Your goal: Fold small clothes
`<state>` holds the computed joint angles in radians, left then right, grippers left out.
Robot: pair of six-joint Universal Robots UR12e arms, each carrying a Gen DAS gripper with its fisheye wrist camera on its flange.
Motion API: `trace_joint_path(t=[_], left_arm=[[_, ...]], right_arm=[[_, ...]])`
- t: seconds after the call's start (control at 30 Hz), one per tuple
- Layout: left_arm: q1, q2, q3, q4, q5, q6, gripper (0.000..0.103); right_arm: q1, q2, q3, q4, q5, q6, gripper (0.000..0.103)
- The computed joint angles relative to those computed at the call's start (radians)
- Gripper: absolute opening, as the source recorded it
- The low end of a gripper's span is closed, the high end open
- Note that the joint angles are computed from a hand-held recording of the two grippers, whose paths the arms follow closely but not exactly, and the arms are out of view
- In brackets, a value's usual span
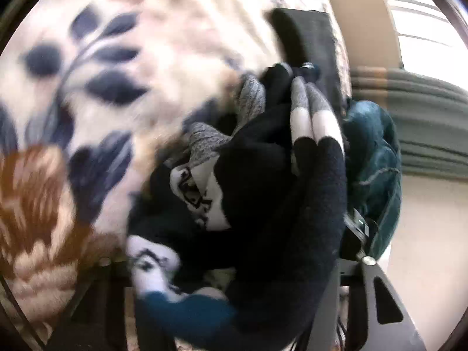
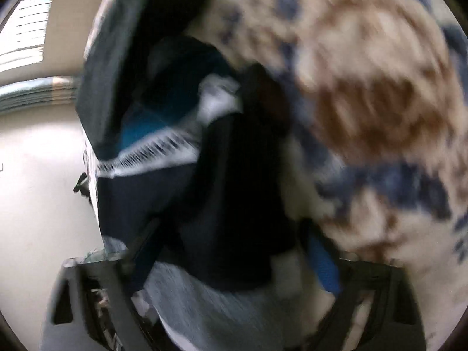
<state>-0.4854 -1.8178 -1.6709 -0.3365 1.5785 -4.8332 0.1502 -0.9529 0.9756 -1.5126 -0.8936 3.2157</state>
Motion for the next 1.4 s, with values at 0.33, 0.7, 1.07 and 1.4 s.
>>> trace_joint_path(t=[0.33, 0.7, 1.07, 1.4], left_arm=[[0.15, 0.088, -0.061, -0.003, -0.251, 0.259, 0.045], [0.117, 0.156, 0.028, -0.584, -0.158, 0.559, 0.075], [0.069, 0.157, -0.052, -0.551, -0.072, 0.319, 0.103], [0.074, 0.196, -0.086, -0.529, -0.076, 0.291, 0.103]], right_arm=[[-0.023, -0.212, 0.313, -0.195, 0.121, 0.251, 0.023], [-0.023, -0.298, 0.317, -0.05, -0.159, 0.121, 0.068], [0.014, -0.124, 0.028, -0.05, -0.35, -0.059, 0.079], [0.062, 0.085, -0.238, 0.038, -0.201, -0.165, 0.076]])
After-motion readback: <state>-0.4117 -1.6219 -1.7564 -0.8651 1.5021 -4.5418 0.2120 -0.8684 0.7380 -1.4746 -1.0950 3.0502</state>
